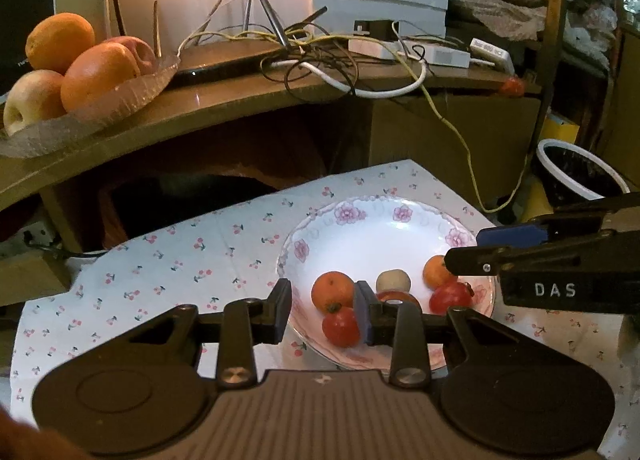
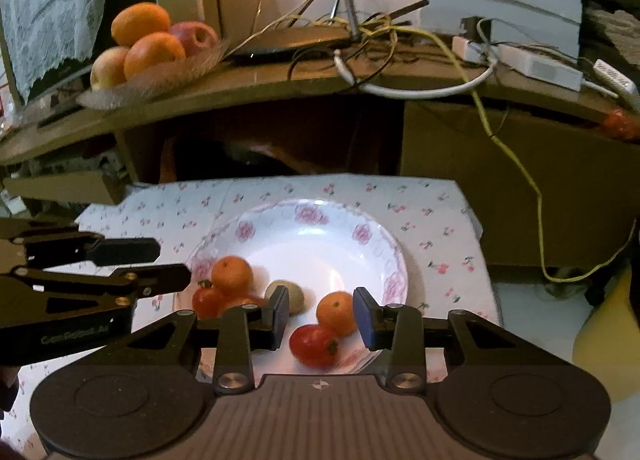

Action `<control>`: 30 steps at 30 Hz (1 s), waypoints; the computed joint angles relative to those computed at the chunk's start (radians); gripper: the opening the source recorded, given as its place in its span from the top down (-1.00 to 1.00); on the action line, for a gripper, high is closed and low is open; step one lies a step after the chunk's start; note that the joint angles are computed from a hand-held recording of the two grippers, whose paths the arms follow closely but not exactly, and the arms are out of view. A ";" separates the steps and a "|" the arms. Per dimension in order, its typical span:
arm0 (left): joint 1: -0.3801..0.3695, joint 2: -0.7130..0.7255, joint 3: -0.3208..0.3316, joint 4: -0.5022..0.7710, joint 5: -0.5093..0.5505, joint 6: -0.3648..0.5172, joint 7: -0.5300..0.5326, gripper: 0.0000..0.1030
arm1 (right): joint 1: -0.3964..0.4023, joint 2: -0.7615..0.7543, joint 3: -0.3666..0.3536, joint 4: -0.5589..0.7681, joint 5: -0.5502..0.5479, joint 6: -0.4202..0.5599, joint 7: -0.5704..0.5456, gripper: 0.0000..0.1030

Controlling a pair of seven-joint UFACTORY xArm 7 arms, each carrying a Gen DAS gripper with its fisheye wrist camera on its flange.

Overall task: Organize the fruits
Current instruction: 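Carry both red tomatoes over the white plate and open both tools, then grasp the orange with the left tool while the right tool grasps the brown kiwi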

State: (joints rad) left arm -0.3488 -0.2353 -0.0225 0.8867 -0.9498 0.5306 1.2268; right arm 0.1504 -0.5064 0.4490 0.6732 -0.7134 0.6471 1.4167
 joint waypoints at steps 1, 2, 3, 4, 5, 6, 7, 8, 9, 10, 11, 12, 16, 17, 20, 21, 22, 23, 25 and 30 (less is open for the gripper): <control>0.001 -0.004 0.001 0.000 -0.002 0.003 0.000 0.24 | 0.000 -0.006 -0.001 -0.001 0.000 -0.002 0.004 0.26; 0.001 -0.007 0.003 0.001 -0.003 0.006 0.000 0.24 | 0.001 -0.012 -0.001 -0.004 0.001 -0.005 0.008 0.26; 0.002 -0.014 0.007 0.000 -0.006 0.010 0.005 0.24 | 0.002 -0.018 -0.001 -0.005 0.004 -0.008 0.011 0.26; 0.002 -0.019 0.009 -0.002 -0.007 0.013 0.009 0.24 | 0.004 -0.022 0.000 -0.006 0.007 -0.010 0.010 0.26; 0.004 -0.026 0.012 -0.005 -0.006 0.016 0.009 0.23 | 0.005 -0.023 0.003 -0.005 0.009 -0.011 0.007 0.26; 0.005 -0.032 0.015 -0.008 -0.005 0.020 0.009 0.23 | 0.006 -0.023 0.006 -0.003 0.011 -0.011 0.003 0.26; 0.008 -0.039 0.021 -0.012 -0.003 0.031 0.009 0.23 | 0.006 -0.023 0.008 -0.002 0.012 -0.015 0.000 0.26; 0.012 -0.048 0.027 -0.017 0.003 0.044 0.007 0.23 | 0.009 -0.023 0.008 -0.002 0.016 -0.021 -0.002 0.26; 0.015 -0.055 0.030 -0.022 0.011 0.052 0.004 0.23 | 0.013 -0.022 0.009 0.000 0.021 -0.028 -0.007 0.26; 0.020 -0.067 0.033 -0.032 0.023 0.058 0.003 0.23 | 0.016 -0.020 0.010 0.001 0.026 -0.034 -0.012 0.26; 0.022 -0.076 0.035 -0.040 0.031 0.060 0.004 0.23 | 0.020 -0.018 0.012 0.003 0.030 -0.039 -0.017 0.26; 0.024 -0.085 0.039 -0.049 0.041 0.063 0.004 0.23 | 0.025 -0.014 0.015 0.004 0.036 -0.043 -0.024 0.25; 0.034 -0.125 0.054 -0.090 0.085 0.074 -0.009 0.23 | 0.048 0.019 0.021 0.022 0.058 -0.056 -0.057 0.25; 0.035 -0.135 0.058 -0.102 0.094 0.074 -0.013 0.22 | 0.053 0.026 0.023 0.027 0.061 -0.056 -0.064 0.25; 0.045 -0.160 0.070 -0.135 0.134 0.078 -0.037 0.22 | 0.063 0.045 0.027 0.040 0.065 -0.058 -0.072 0.25; 0.046 -0.163 0.073 -0.142 0.145 0.079 -0.045 0.22 | 0.067 0.052 0.026 0.043 0.066 -0.058 -0.072 0.25; 0.050 -0.165 0.075 -0.152 0.162 0.081 -0.056 0.22 | 0.072 0.057 0.024 0.045 0.070 -0.059 -0.073 0.25; 0.051 -0.162 0.076 -0.154 0.175 0.082 -0.065 0.22 | 0.078 0.064 0.021 0.047 0.076 -0.062 -0.076 0.25; 0.050 -0.162 0.080 -0.169 0.195 0.080 -0.066 0.22 | 0.086 0.079 0.022 0.054 0.079 -0.060 -0.074 0.25; 0.043 -0.147 0.081 -0.191 0.224 0.073 -0.061 0.22 | 0.097 0.105 0.018 0.070 0.061 -0.051 -0.062 0.25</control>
State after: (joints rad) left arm -0.3058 -0.3820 0.0586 0.6961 -0.7255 0.6040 1.1655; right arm 0.2476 -0.4017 0.4670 0.7432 -0.6528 0.5966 1.3549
